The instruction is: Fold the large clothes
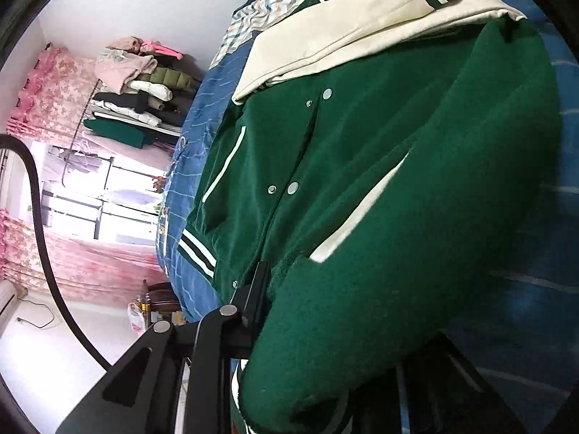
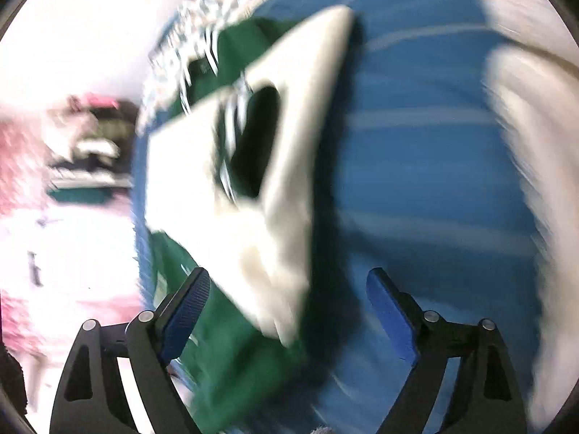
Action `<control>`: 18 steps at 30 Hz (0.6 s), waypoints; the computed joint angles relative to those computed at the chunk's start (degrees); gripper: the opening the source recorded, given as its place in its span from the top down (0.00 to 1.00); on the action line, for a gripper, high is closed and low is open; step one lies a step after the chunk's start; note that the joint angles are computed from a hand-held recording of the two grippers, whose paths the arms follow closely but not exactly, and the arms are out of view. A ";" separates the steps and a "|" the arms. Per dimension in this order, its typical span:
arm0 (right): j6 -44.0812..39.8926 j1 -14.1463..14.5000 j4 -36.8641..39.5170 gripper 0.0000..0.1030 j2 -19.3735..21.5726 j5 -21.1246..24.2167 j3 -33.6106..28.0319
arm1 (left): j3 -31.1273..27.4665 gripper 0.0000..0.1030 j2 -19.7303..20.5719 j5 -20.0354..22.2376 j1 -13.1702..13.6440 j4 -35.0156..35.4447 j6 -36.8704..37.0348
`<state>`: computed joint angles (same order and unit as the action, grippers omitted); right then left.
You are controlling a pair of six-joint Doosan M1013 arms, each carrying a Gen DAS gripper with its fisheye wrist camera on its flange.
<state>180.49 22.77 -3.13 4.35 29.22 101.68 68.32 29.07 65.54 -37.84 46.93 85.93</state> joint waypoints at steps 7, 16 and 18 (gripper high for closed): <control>-4.98 -5.14 13.53 0.56 2.89 -12.63 1.92 | -2.07 0.79 0.29 1.83 0.70 -6.03 3.06; 2.16 -2.57 1.84 0.81 12.05 11.80 -21.64 | -16.85 0.79 3.95 10.87 8.17 -27.31 14.05; -0.27 -2.44 1.18 0.81 15.90 19.40 -31.21 | -23.36 0.78 6.45 14.85 10.82 -32.33 15.80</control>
